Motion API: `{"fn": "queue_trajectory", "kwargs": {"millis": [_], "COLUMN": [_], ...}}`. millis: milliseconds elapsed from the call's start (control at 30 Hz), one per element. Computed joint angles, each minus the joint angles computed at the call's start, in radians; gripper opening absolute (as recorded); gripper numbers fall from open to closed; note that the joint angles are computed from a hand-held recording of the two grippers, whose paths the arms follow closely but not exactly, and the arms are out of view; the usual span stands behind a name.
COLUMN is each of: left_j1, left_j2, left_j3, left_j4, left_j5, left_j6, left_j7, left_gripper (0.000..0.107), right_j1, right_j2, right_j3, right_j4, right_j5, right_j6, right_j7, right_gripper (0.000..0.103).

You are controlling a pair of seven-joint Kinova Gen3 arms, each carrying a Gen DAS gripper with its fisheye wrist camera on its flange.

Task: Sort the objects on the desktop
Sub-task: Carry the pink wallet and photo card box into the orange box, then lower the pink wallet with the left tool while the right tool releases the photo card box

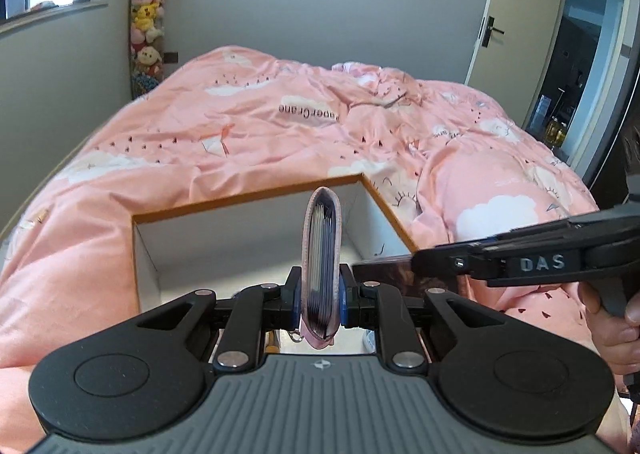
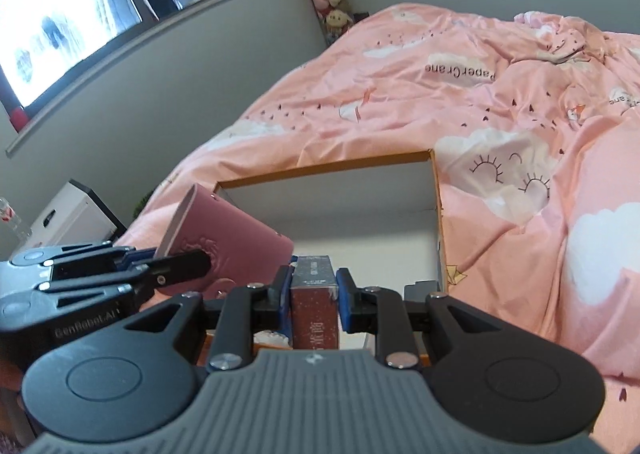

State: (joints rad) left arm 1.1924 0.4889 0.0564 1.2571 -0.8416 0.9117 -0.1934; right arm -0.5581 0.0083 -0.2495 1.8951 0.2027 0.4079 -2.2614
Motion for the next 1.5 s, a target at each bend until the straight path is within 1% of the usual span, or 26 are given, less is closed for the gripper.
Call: {"fn": "queue_trajectory", "kwargs": {"millis": [167, 367, 533, 767, 900, 1000, 1133, 1200, 1333, 1500], "left_j1": [-0.028, -0.047, -0.053, -0.044, -0.046, -0.038, -0.039, -0.037, -0.042, -0.039], "left_j2": [0.029, 0.058, 0.090, 0.127, 0.139, 0.146, 0.154, 0.156, 0.163, 0.174], "left_j3": [0.004, -0.009, -0.020, -0.041, -0.047, -0.058, -0.062, -0.066, -0.063, -0.069], "left_j4": [-0.010, -0.008, -0.034, -0.060, -0.062, -0.059, -0.061, -0.056, -0.055, -0.061], "left_j5": [0.052, 0.116, 0.162, 0.192, 0.214, 0.213, 0.219, 0.219, 0.230, 0.243], "left_j6": [-0.017, -0.061, -0.056, -0.051, -0.061, -0.066, -0.075, -0.089, -0.112, -0.120], "left_j7": [-0.020, -0.012, -0.031, -0.050, -0.051, -0.043, -0.040, -0.034, -0.043, -0.054], "left_gripper": [0.019, 0.019, 0.019, 0.019, 0.019, 0.019, 0.019, 0.019, 0.019, 0.019], "right_j1": [-0.009, -0.035, -0.045, -0.076, -0.062, -0.052, -0.057, -0.058, -0.047, -0.031], "right_j2": [0.073, 0.137, 0.186, 0.243, 0.286, 0.306, 0.310, 0.309, 0.303, 0.277], "right_j3": [0.014, 0.045, 0.064, 0.088, 0.086, 0.086, 0.095, 0.096, 0.092, 0.089], "right_j4": [-0.067, -0.116, -0.152, -0.212, -0.261, -0.280, -0.285, -0.281, -0.266, -0.220], "right_j5": [-0.030, -0.034, -0.039, -0.012, -0.047, -0.075, -0.082, -0.087, -0.112, -0.135], "right_j6": [0.057, 0.114, 0.150, 0.212, 0.268, 0.287, 0.289, 0.279, 0.257, 0.201], "right_j7": [0.055, 0.068, 0.082, 0.078, 0.118, 0.145, 0.152, 0.151, 0.162, 0.164], "right_gripper": [0.025, 0.025, 0.025, 0.025, 0.025, 0.025, 0.026, 0.029, 0.029, 0.030]}}
